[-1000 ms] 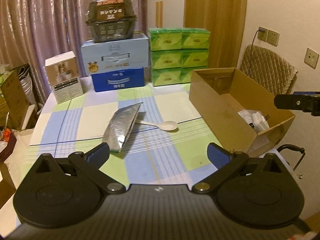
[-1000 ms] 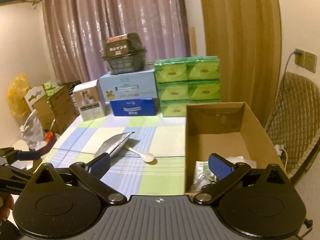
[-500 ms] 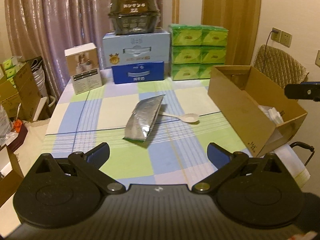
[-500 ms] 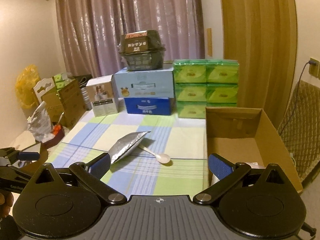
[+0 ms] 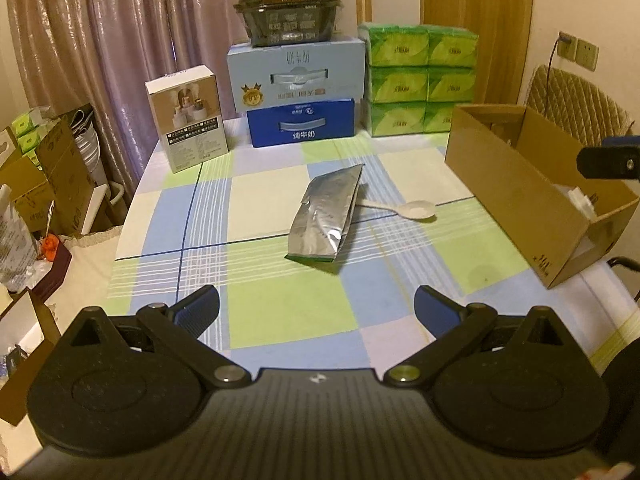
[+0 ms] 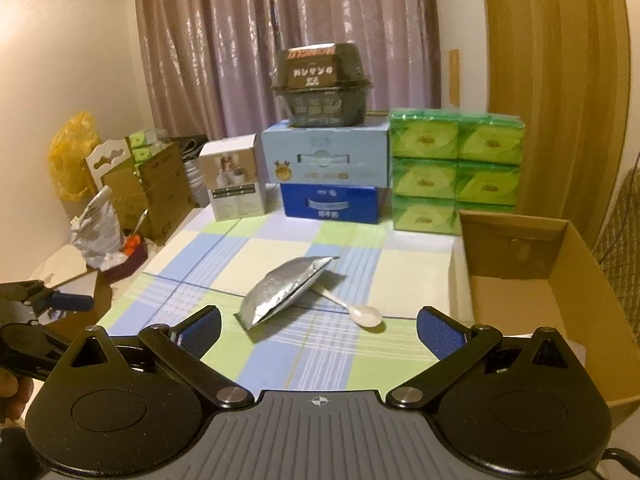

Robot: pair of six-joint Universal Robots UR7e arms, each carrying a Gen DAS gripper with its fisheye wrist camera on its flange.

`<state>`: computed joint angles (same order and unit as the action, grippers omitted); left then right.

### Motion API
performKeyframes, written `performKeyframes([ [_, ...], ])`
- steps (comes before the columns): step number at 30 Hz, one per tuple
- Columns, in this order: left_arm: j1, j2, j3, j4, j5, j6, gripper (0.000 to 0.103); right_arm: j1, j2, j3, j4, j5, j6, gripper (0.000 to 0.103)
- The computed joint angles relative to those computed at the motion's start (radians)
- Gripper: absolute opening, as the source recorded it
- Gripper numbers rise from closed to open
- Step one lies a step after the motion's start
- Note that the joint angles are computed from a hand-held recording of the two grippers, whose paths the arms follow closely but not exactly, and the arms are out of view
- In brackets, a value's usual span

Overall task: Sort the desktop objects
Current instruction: 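Withdraw both open tools back over the table, then move the left tool to the silver foil bag while the right tool approaches the white spoon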

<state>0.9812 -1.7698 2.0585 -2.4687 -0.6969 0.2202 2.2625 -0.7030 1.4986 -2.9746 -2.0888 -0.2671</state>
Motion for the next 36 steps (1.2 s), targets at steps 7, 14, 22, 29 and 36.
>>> performKeyframes([
  [7,0.051,0.036,-0.029,-0.005,-0.031,0.031,0.102,-0.011,0.045,-0.044,0.039,-0.009,-0.043,0.101],
  [14,0.111,0.090,-0.084,0.000,-0.072,0.094,0.102,-0.047,0.125,-0.151,0.134,-0.008,-0.173,0.101],
  [22,0.199,0.205,-0.205,0.006,-0.155,0.208,0.102,-0.095,0.255,-0.358,0.314,-0.044,-0.338,0.101],
  [29,0.257,0.346,-0.354,0.026,-0.228,0.291,0.102,-0.130,0.361,-0.562,0.501,-0.089,-0.466,0.085],
  [36,0.299,0.479,-0.478,0.055,-0.276,0.366,0.102,-0.154,0.469,-0.768,0.689,-0.125,-0.541,0.080],
])
